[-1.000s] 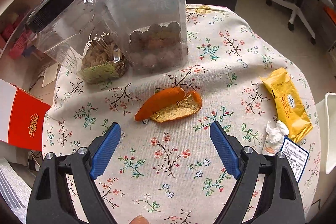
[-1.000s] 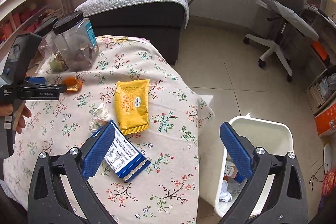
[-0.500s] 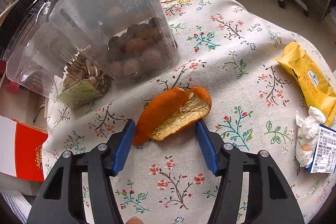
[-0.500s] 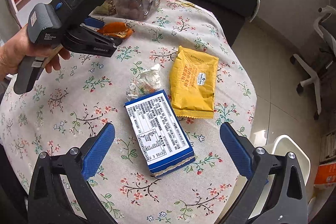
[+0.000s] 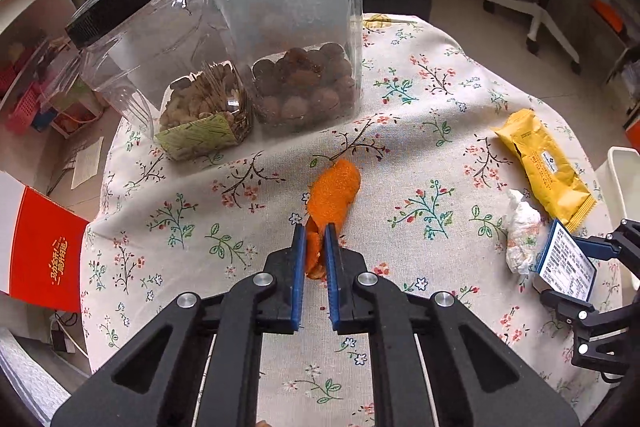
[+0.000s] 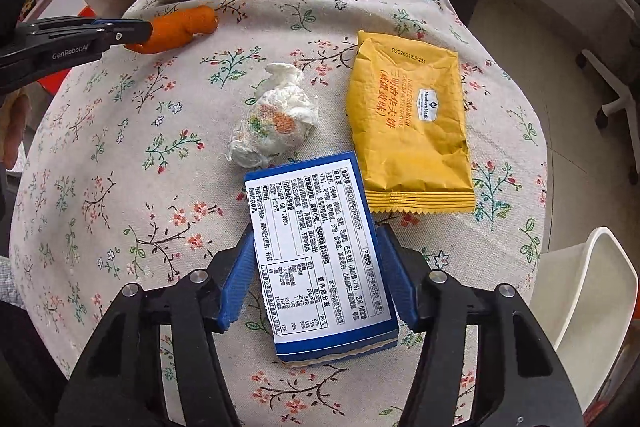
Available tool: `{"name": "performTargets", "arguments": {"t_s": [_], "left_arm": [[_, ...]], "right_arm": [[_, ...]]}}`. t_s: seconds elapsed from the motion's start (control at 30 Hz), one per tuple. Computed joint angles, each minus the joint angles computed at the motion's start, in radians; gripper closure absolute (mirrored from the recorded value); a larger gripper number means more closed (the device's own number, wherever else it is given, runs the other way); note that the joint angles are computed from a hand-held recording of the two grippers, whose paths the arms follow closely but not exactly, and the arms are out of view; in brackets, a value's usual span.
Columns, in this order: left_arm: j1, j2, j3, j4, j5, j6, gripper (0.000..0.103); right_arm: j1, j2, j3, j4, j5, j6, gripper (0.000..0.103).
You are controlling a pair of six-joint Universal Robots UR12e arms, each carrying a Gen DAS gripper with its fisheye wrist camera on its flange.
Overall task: Collect trash
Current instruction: 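Grasp the second orange peel with the left tool while the right tool grasps the blue box, then lift the orange peel and blue box off the table with both tools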
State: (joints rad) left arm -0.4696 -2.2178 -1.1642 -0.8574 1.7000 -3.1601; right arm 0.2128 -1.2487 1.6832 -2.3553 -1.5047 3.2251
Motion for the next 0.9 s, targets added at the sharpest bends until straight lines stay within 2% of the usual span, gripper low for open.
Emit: {"name": "performTargets", "arguments": {"t_s": [0.2, 0.4, 0.53, 0.67, 0.77, 0.9], "left_arm": [[-0.007, 0.067, -0.064, 0.039, 0.017, -0.028, 0.094], [-0.015, 0.121, -0.114, 0.084, 0.014, -0.077, 0.095], [-0.016, 0.163, -0.165, 0.126, 0.022, -0.111, 0.095], [-0.012, 0.203, -0.209, 0.203, 0.021, -0.197, 0.095], [-0.021, 0.229, -0.242, 0.285, 0.06, -0.239, 0.095], [-0.034, 0.24, -0.261, 0.369, 0.12, -0.254, 0.095]], "right_arm": [[0.003, -0.033, 0.02, -0.081, 0.059, 0.038, 0.048], [0.022, -0.079, 0.046, -0.215, 0.057, 0.084, 0.048], [0.035, -0.116, 0.074, -0.297, 0.013, 0.096, 0.048], [0.041, -0.138, 0.095, -0.391, -0.012, 0.12, 0.048], [0.051, -0.147, 0.104, -0.46, -0.042, 0.13, 0.048], [0.065, -0.151, 0.114, -0.55, -0.093, 0.141, 0.048]]}}
